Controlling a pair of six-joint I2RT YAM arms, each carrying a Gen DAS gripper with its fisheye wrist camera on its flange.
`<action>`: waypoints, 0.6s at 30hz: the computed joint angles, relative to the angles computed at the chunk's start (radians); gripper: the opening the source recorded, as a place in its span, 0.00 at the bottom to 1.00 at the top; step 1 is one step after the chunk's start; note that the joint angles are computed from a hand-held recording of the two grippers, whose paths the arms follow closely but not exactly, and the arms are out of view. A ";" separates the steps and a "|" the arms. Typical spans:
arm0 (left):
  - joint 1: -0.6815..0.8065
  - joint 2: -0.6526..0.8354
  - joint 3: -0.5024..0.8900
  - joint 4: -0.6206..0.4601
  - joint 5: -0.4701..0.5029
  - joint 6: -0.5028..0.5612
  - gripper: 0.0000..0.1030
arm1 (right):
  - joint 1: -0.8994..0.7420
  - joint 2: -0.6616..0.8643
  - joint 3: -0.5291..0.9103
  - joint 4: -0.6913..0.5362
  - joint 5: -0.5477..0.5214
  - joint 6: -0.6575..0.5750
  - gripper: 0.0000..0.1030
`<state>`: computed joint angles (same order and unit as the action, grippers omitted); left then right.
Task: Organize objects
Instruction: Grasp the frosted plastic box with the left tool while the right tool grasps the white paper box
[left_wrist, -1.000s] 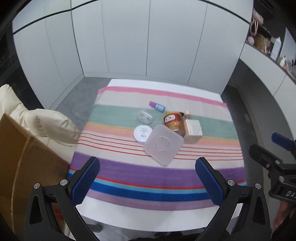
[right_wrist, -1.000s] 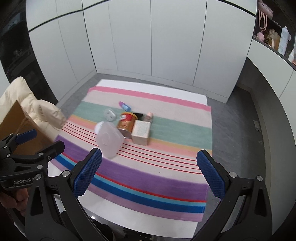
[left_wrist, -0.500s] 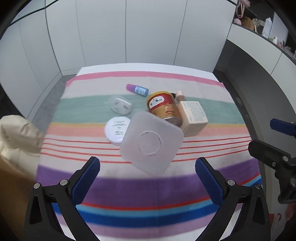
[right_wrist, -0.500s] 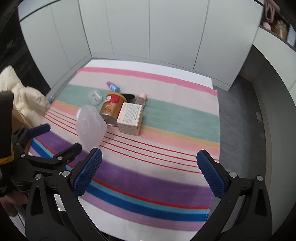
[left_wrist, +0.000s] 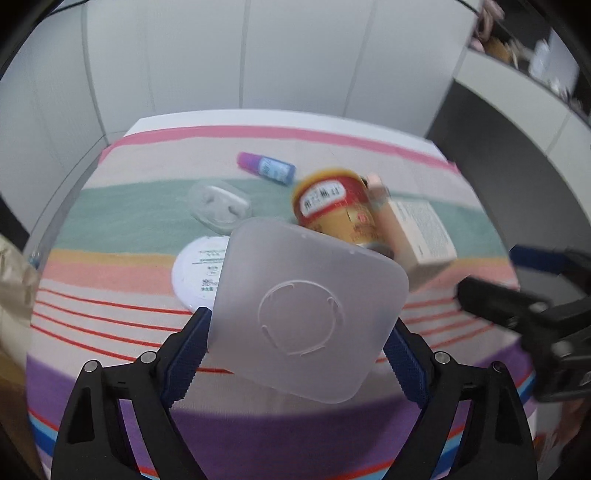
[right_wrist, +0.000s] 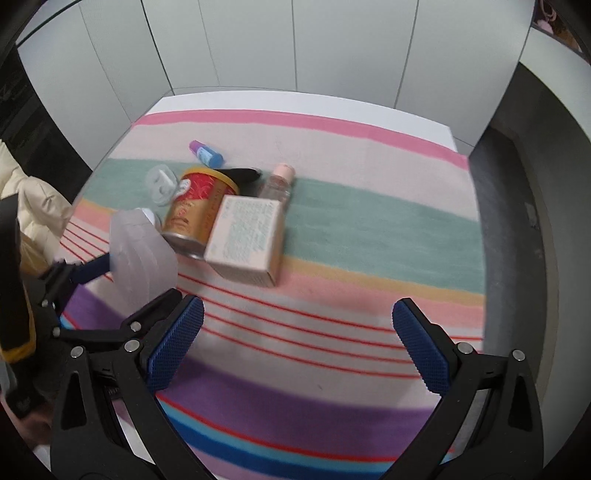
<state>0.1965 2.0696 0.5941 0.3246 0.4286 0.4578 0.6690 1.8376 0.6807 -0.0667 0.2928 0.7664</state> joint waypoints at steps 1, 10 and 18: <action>0.008 -0.005 0.002 -0.009 0.010 -0.004 0.86 | -0.005 0.021 0.019 0.008 -0.005 -0.012 1.00; 0.014 -0.038 0.035 -0.092 -0.062 -0.034 0.85 | -0.045 0.188 0.172 0.045 -0.039 -0.081 0.89; 0.006 -0.080 0.041 -0.153 -0.100 -0.037 0.83 | -0.074 0.260 0.232 0.041 -0.124 -0.119 0.46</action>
<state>0.2028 1.9897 0.6347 0.1720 0.3282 0.4205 0.5952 2.0977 0.9128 -0.0259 0.1686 0.6469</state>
